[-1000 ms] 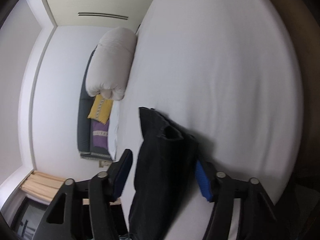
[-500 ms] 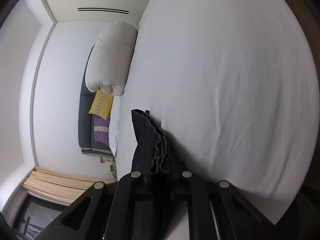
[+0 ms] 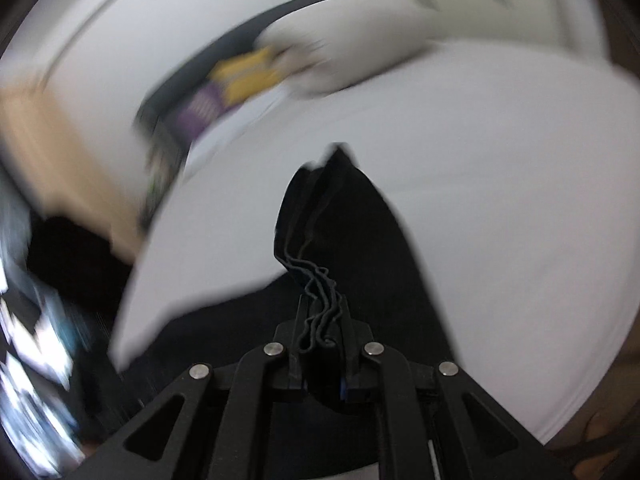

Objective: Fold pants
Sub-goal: 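Bring the right gripper's leg edge toward the left gripper at the waist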

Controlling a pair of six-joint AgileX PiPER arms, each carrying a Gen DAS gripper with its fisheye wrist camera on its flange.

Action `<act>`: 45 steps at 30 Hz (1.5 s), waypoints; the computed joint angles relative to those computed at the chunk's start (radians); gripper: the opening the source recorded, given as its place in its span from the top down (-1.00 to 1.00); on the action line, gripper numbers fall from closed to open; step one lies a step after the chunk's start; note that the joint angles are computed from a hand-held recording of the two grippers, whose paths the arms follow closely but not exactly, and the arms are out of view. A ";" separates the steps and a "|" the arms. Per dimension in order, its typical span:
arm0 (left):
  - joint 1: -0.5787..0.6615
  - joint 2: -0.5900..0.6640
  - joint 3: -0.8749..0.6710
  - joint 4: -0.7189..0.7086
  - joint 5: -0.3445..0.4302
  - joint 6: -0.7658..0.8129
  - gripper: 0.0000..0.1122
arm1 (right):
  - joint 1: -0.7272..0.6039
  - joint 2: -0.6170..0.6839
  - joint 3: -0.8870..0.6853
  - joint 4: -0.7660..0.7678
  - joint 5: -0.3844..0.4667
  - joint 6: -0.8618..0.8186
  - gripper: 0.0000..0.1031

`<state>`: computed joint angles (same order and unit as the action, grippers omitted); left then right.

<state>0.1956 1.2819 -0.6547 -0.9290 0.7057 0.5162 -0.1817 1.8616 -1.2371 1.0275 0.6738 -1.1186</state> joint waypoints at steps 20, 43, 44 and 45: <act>-0.063 0.274 -0.256 -0.376 0.288 -0.046 -0.68 | 0.561 -0.352 0.427 -1.253 -0.569 1.070 0.79; 0.148 0.239 -0.315 -0.044 0.377 -0.071 0.86 | 0.927 -0.292 0.410 -1.798 -0.460 1.631 0.78; 0.118 0.250 -0.298 -0.038 0.332 -0.076 0.86 | 0.930 -0.264 0.394 -1.716 -0.452 1.553 0.74; 0.114 0.255 -0.289 -0.023 0.312 -0.078 0.85 | 0.933 -0.222 0.373 -1.616 -0.441 1.464 0.71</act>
